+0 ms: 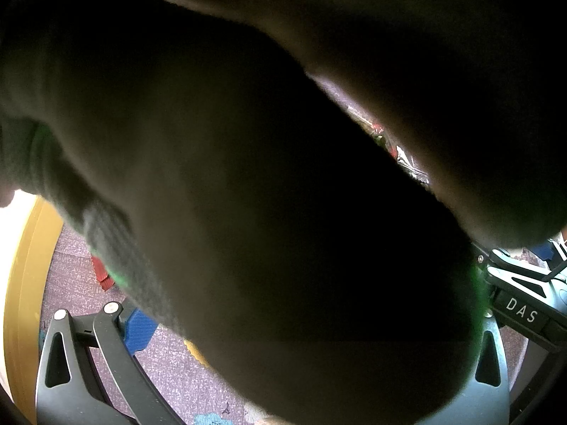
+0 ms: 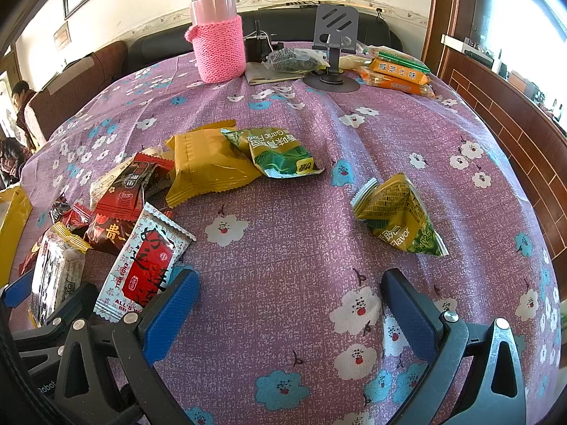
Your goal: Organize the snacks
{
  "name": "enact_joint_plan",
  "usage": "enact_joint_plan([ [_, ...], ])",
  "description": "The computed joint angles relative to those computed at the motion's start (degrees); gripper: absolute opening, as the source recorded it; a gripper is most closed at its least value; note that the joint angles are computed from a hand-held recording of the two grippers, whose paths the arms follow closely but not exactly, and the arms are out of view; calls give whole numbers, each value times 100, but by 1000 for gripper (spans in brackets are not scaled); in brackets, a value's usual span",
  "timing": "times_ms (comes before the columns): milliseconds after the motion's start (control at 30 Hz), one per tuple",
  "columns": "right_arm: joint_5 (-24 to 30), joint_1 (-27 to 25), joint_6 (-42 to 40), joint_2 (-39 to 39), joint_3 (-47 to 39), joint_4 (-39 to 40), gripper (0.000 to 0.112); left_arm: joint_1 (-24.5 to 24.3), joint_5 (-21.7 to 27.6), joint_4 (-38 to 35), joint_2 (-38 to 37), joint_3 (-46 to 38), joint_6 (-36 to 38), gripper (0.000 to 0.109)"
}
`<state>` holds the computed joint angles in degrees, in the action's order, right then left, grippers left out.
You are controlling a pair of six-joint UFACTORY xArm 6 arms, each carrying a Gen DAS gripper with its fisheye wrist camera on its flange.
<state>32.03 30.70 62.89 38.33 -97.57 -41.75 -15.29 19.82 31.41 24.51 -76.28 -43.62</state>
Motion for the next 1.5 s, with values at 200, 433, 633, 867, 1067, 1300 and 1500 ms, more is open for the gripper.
enact_joint_plan([
  [200,0,0,-1,2,-3,1,103,-1,-1,2,2,-2,-3,103],
  [433,0,0,-1,2,-3,1,103,4,-6,15,0,4,-8,103],
  [633,2,1,-2,0,-2,3,103,3,-5,14,0,3,-8,103],
  [867,2,2,1,-2,1,-2,103,4,-7,15,-1,5,-11,103],
  [1067,0,3,6,-3,5,-5,103,2,-9,16,6,0,-12,103],
  [1300,0,3,6,-3,5,-5,103,-52,170,91,8,-59,-291,103],
  [1500,6,5,7,-4,4,-6,103,-106,-125,-1267,-564,771,1662,103],
])
